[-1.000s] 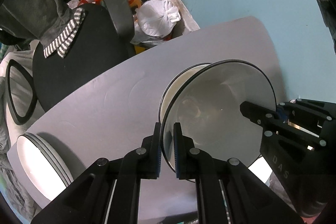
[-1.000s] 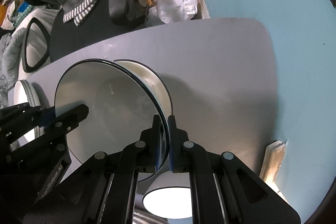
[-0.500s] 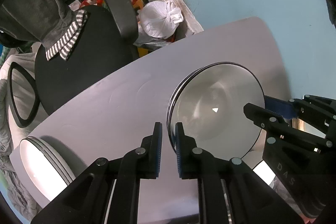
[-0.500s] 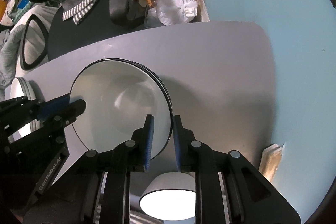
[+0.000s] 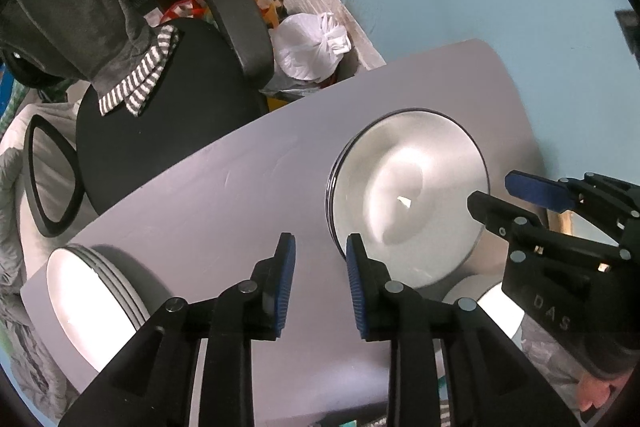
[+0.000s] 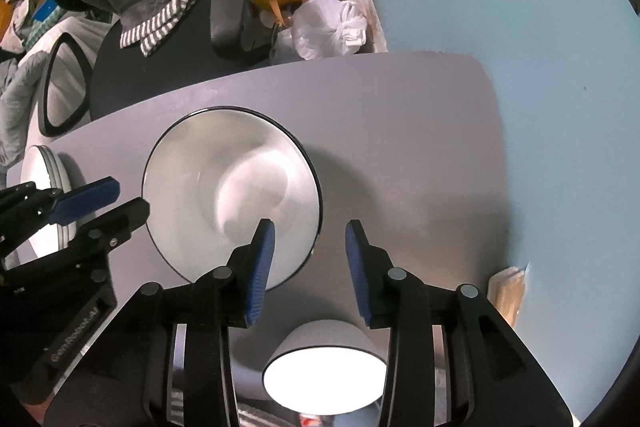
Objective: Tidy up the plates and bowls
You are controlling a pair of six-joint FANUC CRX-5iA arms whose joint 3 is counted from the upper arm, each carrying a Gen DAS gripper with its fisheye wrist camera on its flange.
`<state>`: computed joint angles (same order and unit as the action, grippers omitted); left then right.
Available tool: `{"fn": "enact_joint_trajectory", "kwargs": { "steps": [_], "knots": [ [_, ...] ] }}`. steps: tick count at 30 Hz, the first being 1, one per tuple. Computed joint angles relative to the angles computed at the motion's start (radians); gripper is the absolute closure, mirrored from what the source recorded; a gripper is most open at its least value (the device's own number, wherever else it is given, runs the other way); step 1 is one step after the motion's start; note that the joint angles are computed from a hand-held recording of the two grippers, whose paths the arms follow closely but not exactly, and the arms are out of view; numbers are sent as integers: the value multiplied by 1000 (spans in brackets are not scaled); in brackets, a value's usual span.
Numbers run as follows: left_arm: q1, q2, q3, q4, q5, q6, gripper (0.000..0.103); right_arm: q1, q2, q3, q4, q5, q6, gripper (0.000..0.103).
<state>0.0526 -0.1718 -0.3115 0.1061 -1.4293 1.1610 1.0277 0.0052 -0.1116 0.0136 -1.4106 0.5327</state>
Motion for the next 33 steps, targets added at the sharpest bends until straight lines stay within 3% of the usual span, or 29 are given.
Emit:
{"fn": "enact_joint_trajectory", "kwargs": {
  "steps": [4,9,12,15,20,33],
  "knots": [
    [23,-41,-19,29,-7,-15,63,14,-31,-20,-1,1,-36,66],
    [17,-91,-32,27,-9,-52,62,48,-78,-55,12,-9,-95,63],
    [9,-124,-43,19,-4,-60,54,71,-107,-76,20,-18,-126,62],
    [12,-147,-58,30,-7,-80,53,89,-138,-98,20,-26,-160,60],
    [19,-178,-82,50,-33,-111,44,131,-193,-138,29,-49,-216,50],
    [-5,-223,-156,86,-97,-126,39,246,-348,-259,12,-74,-427,49]
  ]
}}
